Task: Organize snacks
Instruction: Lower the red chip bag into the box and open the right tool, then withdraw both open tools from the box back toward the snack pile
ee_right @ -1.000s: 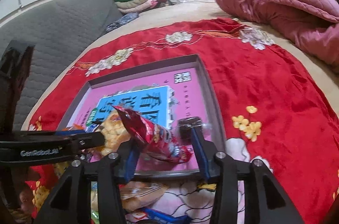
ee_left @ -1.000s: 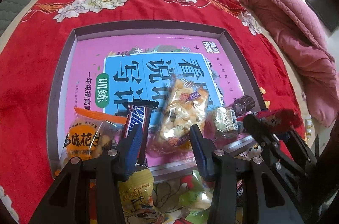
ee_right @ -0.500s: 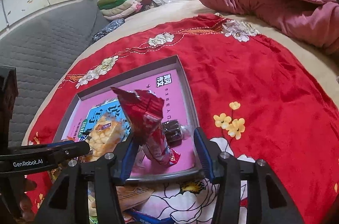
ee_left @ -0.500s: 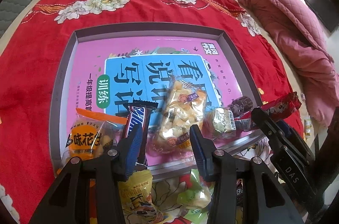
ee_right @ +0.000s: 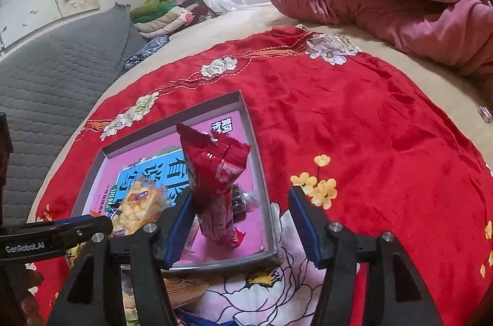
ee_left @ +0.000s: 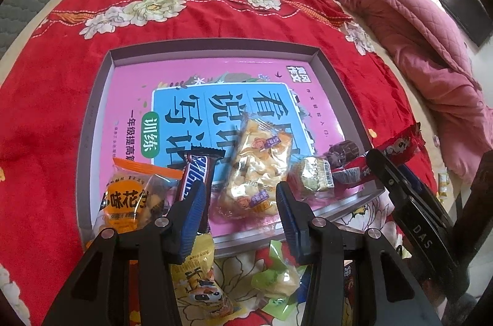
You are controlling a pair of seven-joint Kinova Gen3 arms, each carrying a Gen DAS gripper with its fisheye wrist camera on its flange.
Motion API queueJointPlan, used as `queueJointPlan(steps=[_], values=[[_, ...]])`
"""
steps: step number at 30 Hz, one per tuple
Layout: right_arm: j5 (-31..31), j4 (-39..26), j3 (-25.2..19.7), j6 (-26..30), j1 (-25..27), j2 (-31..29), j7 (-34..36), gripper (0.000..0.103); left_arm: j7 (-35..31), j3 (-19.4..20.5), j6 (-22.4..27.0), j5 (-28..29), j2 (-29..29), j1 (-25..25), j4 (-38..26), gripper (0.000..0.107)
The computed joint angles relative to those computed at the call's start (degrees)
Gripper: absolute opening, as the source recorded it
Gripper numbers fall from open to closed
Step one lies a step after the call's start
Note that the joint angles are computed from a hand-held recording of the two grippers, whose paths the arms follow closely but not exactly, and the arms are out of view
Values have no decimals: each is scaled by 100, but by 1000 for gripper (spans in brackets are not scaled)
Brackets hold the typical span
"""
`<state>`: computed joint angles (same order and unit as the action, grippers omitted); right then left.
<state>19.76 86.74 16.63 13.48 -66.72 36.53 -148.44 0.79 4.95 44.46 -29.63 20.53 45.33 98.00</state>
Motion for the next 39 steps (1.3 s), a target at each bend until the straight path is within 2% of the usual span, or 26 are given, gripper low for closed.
queueJointPlan(steps=[3,14,18,29,34,39], values=[[117,34,280,-20,-236,12,-138,61,14,5,32,-15,-28,14,0,49],[82,116,229,-259,-239,-47,80,65,126,60,206,-121,-107,78,-7,49],[-12,177,363,-383,-352,-70,166,69,231,78,360,-215,-132,133,-39,52],[-199,208,527,-414,-523,-104,407,70,389,192,616,-340,-189,168,-72,54],[-238,241,320,-407,-453,-182,693,76,468,225,716,-370,-179,210,-91,54],[-234,112,12,-225,-317,-171,908,76,557,252,806,-395,-189,256,-66,55]])
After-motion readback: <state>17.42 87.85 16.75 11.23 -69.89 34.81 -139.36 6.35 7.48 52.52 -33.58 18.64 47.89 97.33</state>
